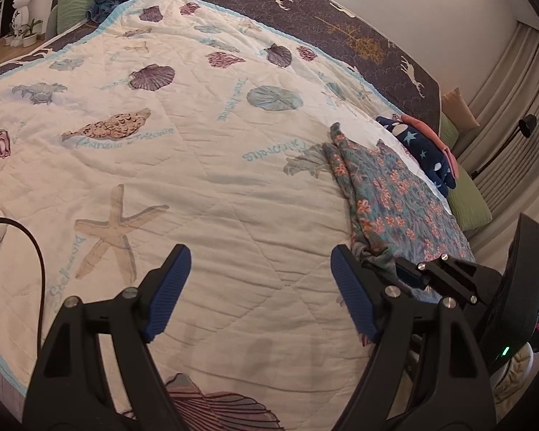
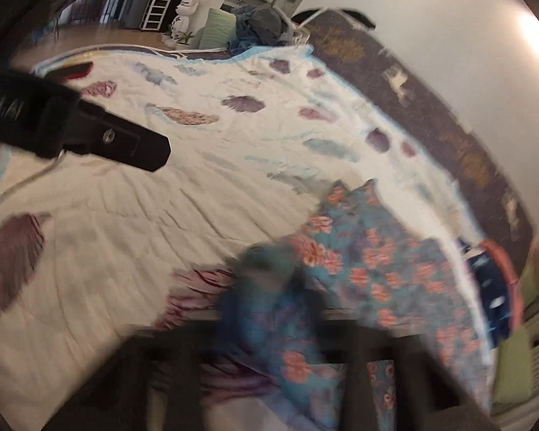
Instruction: Fold small clothes
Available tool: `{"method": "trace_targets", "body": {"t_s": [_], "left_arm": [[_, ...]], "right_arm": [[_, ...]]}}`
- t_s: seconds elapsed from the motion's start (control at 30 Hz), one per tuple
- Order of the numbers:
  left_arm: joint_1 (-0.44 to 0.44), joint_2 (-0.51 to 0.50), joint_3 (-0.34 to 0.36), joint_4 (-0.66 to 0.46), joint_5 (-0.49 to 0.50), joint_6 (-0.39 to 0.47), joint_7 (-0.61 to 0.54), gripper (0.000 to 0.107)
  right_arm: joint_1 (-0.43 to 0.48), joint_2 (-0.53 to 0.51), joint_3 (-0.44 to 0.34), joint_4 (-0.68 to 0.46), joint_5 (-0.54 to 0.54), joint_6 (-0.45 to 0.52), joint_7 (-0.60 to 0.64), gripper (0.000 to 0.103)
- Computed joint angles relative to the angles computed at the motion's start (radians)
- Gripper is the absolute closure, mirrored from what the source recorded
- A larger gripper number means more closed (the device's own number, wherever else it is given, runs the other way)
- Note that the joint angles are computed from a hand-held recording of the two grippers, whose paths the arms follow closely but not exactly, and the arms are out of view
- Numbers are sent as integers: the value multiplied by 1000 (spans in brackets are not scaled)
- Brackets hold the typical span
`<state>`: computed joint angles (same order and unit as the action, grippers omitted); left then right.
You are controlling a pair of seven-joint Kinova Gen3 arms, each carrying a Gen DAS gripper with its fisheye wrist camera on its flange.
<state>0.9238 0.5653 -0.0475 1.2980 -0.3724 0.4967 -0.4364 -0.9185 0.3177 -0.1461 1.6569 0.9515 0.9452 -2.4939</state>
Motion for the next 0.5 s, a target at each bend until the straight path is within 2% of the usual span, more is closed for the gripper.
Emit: {"method": "trace_targets", "body": {"t_s": [0.07, 0.13, 0.2, 0.3, 0.4, 0.5], "left_arm": [[-28, -1, 37, 3, -21, 2, 15, 27], [-88, -1, 108, 0, -11, 0, -15, 27], [-171, 8, 200, -13, 36, -11, -95, 27], [-289, 47, 339, -38, 130, -93, -217, 27], [-375, 132, 478, -138, 226, -128, -339, 18], [-438, 245, 617, -277, 267, -93, -460, 15]], "right_arm": [[64, -36, -23, 15, -43, -75, 0, 95], [156, -88, -83, 44, -92, -157, -17, 95], [249, -149, -128, 65, -173, -238, -27, 95], [388, -207, -183, 100, -295, -360, -47, 95], [527, -233, -248, 150, -417, -480, -28, 95], [662, -251, -357, 172, -504, -508, 38, 96]]}}
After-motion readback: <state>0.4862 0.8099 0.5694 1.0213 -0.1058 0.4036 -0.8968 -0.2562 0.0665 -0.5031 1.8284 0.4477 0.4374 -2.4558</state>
